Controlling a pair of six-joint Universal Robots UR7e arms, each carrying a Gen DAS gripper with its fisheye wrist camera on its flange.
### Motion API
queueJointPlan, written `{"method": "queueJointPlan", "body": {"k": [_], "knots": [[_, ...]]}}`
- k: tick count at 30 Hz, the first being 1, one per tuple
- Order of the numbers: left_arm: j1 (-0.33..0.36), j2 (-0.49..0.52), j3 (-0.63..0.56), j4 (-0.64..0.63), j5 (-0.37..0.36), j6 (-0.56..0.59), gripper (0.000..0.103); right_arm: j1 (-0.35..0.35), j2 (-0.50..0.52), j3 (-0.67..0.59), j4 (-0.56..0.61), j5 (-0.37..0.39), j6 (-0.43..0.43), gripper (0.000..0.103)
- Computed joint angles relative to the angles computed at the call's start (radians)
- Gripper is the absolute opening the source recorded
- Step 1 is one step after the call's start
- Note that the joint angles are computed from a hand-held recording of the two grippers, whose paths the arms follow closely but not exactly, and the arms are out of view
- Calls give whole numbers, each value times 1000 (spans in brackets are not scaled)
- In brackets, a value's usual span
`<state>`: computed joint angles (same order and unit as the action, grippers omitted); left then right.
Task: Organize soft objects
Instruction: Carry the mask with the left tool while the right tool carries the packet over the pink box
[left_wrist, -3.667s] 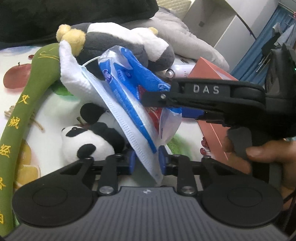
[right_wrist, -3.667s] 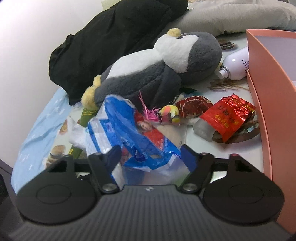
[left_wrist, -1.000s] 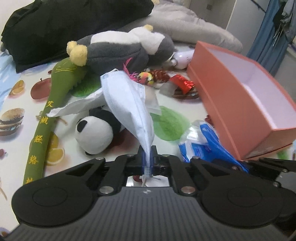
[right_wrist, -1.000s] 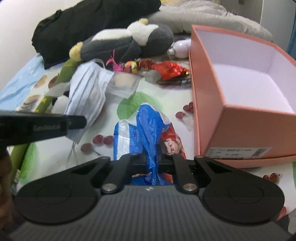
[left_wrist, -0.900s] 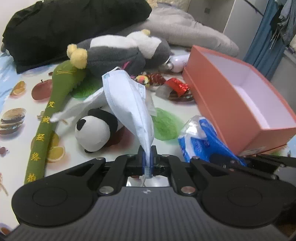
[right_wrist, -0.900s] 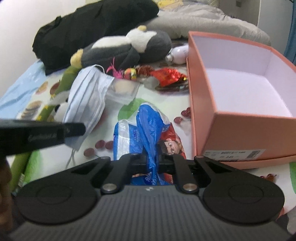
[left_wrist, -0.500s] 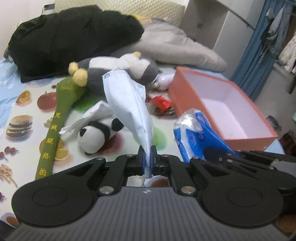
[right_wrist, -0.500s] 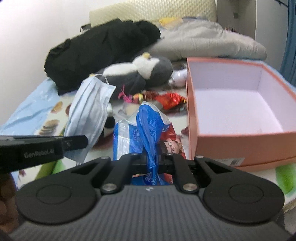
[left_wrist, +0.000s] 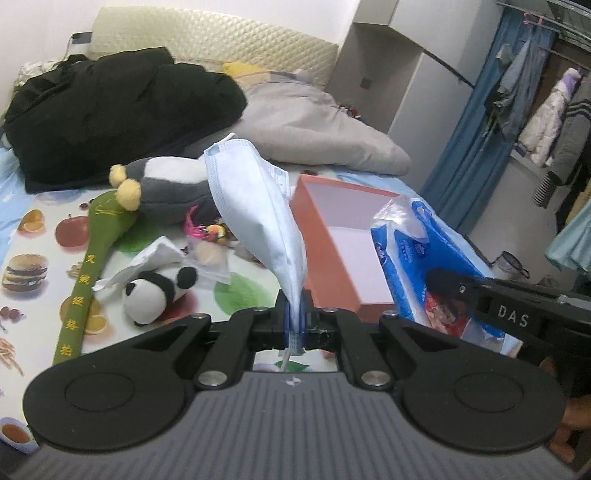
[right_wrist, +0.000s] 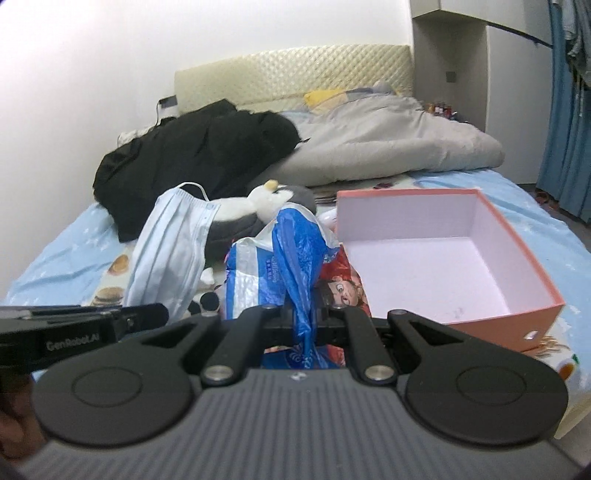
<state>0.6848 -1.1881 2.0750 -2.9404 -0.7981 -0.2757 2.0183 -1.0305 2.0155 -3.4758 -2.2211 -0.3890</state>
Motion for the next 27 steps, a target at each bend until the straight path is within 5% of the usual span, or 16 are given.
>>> {"method": "queueJointPlan", "body": {"k": [14, 27], "knots": [[-23, 122, -136, -5, -153, 51, 6, -20, -105, 17, -8, -66, 29, 10], [61, 404, -561, 246, -303, 108, 6, -139, -144, -152, 228, -25, 53, 10]]}}
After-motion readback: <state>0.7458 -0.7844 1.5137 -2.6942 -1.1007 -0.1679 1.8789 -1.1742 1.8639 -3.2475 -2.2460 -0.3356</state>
